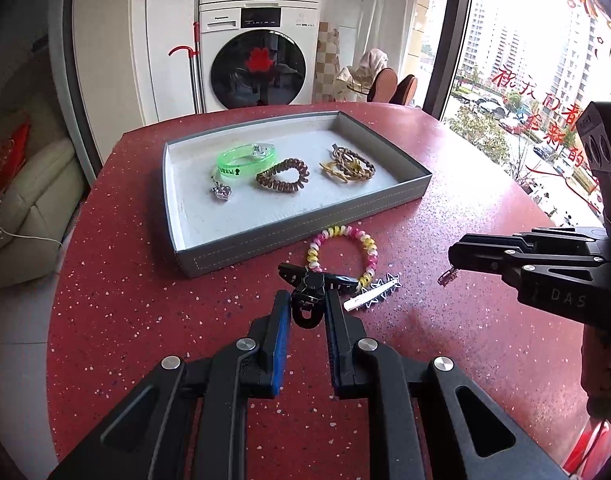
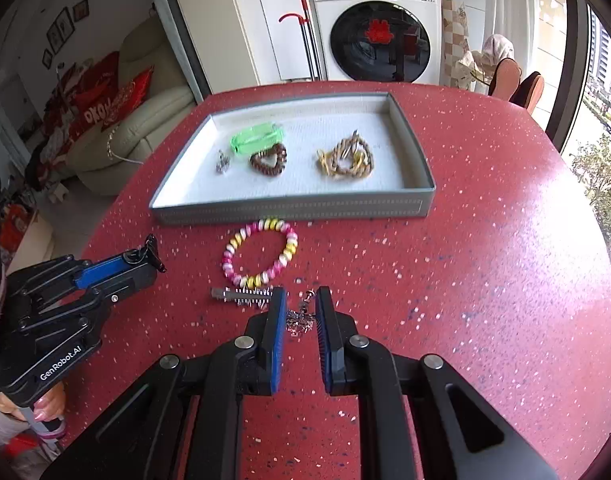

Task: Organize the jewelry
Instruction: 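Carry the black claw clip and silver charm over the grey tray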

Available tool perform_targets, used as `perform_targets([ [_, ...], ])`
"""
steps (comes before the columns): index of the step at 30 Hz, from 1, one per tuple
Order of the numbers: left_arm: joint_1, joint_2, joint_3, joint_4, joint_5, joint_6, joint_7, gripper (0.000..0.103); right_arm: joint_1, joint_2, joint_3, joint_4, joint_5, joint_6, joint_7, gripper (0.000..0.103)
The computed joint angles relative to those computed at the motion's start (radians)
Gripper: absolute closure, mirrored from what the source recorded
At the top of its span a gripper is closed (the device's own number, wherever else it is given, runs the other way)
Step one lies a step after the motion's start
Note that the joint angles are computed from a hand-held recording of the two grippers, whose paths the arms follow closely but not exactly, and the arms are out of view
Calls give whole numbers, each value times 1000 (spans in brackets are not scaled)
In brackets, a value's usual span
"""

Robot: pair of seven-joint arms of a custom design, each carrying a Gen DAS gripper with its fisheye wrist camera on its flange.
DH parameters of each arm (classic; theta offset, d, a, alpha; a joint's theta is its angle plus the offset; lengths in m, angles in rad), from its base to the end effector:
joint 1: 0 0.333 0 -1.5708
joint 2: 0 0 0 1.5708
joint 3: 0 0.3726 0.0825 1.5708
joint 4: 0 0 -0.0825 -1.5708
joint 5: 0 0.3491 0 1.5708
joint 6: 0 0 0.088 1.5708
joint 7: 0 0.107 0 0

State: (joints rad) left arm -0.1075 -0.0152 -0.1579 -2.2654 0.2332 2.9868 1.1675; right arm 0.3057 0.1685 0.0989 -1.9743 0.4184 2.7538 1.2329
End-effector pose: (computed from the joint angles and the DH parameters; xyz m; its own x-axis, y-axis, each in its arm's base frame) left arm 0.5130 -0.1568 0.5299 -0.1130 -0.9897 0.0877 -0.7423 0.0254 -0.6696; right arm 0.5720 0.2224 0.5269 0.4319 -0.8856 -0.1707 -0.7641 -0.2588 -0.5909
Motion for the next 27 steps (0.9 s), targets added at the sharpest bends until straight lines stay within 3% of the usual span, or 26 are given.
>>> perform_targets([
  [14, 38, 106, 6, 185, -55, -56, 42, 68, -29, 147, -3, 292, 38, -108, 58, 87],
  [27, 45, 272, 34, 415, 47, -168, -19, 68, -6, 374, -32, 628, -79, -246, 198, 87],
])
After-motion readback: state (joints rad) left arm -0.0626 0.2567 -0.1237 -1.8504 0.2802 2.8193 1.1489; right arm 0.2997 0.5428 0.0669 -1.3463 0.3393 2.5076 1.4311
